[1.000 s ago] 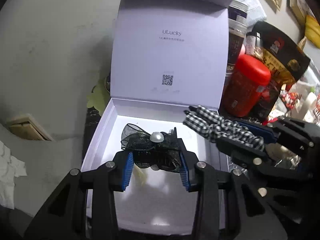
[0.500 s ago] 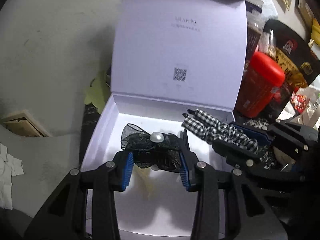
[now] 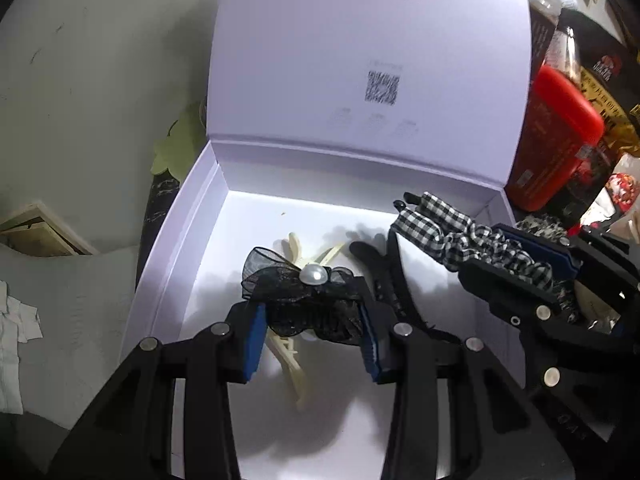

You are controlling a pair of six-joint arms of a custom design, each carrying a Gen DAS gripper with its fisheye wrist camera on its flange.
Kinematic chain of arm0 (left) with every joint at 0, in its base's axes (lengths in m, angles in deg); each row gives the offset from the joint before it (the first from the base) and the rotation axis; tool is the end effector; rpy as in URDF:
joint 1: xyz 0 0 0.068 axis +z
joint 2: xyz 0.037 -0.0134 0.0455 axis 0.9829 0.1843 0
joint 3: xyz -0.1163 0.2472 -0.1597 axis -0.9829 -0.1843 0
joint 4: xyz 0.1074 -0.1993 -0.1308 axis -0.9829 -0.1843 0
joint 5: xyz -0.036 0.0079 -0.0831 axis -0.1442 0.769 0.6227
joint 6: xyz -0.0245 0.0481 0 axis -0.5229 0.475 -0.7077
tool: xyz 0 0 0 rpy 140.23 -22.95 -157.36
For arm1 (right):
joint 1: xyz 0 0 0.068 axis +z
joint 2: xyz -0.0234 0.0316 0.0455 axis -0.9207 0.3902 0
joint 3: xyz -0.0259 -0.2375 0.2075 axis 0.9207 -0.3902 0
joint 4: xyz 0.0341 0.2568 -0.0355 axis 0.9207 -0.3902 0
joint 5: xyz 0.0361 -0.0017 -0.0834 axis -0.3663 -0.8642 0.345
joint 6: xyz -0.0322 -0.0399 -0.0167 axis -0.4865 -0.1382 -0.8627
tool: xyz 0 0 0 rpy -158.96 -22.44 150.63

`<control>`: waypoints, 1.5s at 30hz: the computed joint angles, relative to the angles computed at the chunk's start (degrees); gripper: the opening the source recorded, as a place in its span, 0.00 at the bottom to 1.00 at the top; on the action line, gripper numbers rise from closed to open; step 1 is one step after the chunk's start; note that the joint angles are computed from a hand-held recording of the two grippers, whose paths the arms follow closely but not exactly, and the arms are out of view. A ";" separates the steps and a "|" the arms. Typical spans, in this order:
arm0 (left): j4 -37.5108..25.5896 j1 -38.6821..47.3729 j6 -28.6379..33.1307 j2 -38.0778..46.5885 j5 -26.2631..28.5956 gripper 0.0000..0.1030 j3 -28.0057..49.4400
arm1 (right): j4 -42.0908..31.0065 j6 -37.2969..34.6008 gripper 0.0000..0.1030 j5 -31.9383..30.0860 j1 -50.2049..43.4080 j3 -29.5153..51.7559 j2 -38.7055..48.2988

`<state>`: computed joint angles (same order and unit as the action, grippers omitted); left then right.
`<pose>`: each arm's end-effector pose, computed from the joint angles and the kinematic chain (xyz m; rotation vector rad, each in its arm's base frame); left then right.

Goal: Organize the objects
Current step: 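Open both grippers to release the scrunchie and bow clip in the box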

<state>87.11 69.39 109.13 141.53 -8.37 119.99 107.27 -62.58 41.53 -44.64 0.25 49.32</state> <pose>0.3226 -0.0673 0.1059 0.8656 2.4766 -0.3064 0.2182 0.0778 0.1254 0.1977 2.4077 -0.0190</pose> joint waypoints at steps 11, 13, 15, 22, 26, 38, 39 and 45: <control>-0.56 0.70 -1.09 1.49 1.19 0.37 0.89 | 5.15 0.78 0.27 -3.41 -1.81 -1.00 4.28; 0.20 0.34 -1.06 1.29 0.64 0.37 0.38 | 5.11 0.82 0.27 -2.92 -1.58 -0.60 5.63; 0.93 0.03 -0.96 1.13 0.21 0.37 -0.09 | 5.74 0.80 0.27 -3.11 -1.64 -0.57 6.60; 1.37 0.12 -0.73 1.01 1.31 0.41 -0.48 | 6.30 2.03 0.27 -2.30 -0.02 -1.12 6.80; -1.66 0.04 -1.59 2.11 1.06 0.49 1.36 | 5.34 1.44 0.27 -2.92 -0.61 -0.21 7.27; -0.56 -0.44 -2.45 -1.83 -0.15 0.54 -0.82 | -0.36 3.00 0.29 0.84 1.42 -1.46 0.78; -0.91 -0.22 -2.51 -2.43 0.28 0.54 -0.89 | -0.78 3.19 0.30 1.07 1.64 -1.58 0.06; -2.05 0.98 -3.03 -6.17 1.99 0.64 -1.64 | -2.72 3.86 0.47 1.52 1.54 -3.03 -5.49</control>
